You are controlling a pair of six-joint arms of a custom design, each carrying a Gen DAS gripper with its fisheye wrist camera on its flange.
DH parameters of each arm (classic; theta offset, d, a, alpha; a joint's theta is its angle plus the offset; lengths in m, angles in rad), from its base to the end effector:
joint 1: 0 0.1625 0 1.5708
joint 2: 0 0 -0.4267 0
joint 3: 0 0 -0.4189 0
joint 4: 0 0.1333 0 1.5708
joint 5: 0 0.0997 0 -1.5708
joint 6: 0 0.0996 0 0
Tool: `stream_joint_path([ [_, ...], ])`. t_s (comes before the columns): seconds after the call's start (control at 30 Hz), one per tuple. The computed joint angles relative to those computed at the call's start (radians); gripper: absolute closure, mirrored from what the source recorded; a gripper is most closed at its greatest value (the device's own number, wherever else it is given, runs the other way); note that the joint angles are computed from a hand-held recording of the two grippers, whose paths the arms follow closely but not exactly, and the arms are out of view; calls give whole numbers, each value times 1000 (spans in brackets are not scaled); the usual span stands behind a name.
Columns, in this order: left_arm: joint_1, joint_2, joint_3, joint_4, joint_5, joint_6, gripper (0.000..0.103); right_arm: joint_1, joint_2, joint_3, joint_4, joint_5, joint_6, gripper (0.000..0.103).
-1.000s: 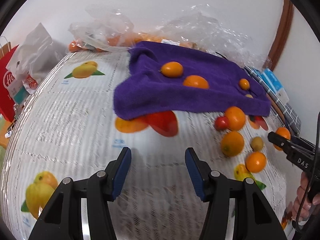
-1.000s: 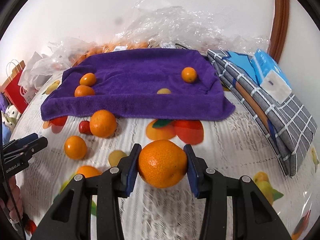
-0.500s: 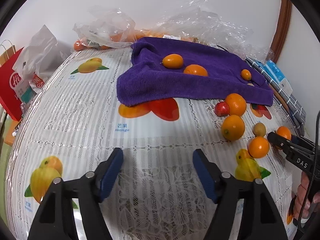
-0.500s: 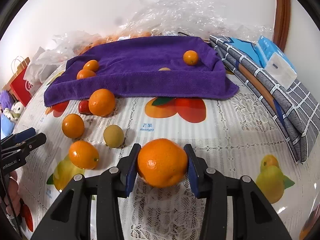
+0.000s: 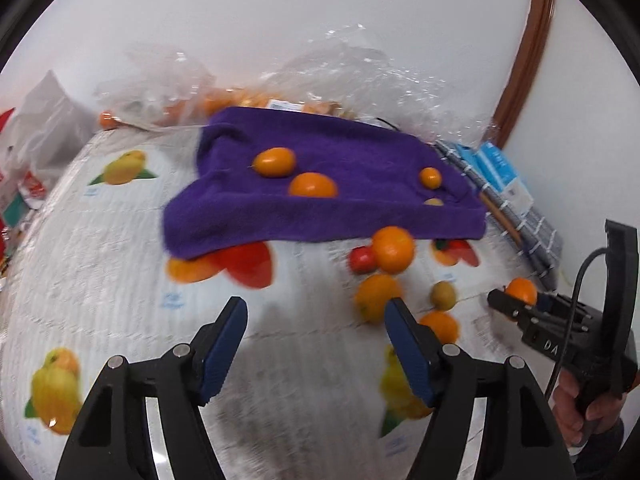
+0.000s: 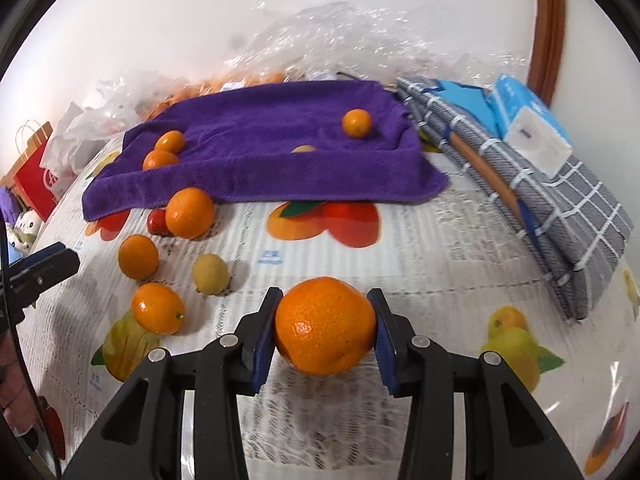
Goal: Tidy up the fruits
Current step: 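Grasp a large orange with the right tool while the left tool grasps a smaller orange, then carry both held oranges up over the purple towel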
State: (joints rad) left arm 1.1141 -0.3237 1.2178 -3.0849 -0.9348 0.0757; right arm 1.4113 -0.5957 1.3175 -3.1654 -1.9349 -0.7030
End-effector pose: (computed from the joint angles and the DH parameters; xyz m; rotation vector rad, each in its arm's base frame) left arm -0.1777 -0.7980 -0.0357 0.3999 2.4604 -0.9342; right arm -0.0309 -0.8084 0.1417 0.4345 -2.3075 0.8112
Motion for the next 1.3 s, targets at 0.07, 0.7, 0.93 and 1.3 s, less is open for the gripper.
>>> stream_joint_path([
  [0.07, 3, 16, -36, 35, -29, -14, 33, 1, -7, 5, -11, -10, -2, 61],
  [0.7, 20, 91, -195, 266, -117, -128, 69, -2, -21, 30, -40, -40, -7, 61],
  [0.93, 15, 61, -138, 215, -96, -127, 69, -2, -37, 55, -59, -34, -11, 61],
  [1.3, 13, 39, -97, 149, -84, -136, 69, -6, -52, 76, -65, -37, 0, 61],
])
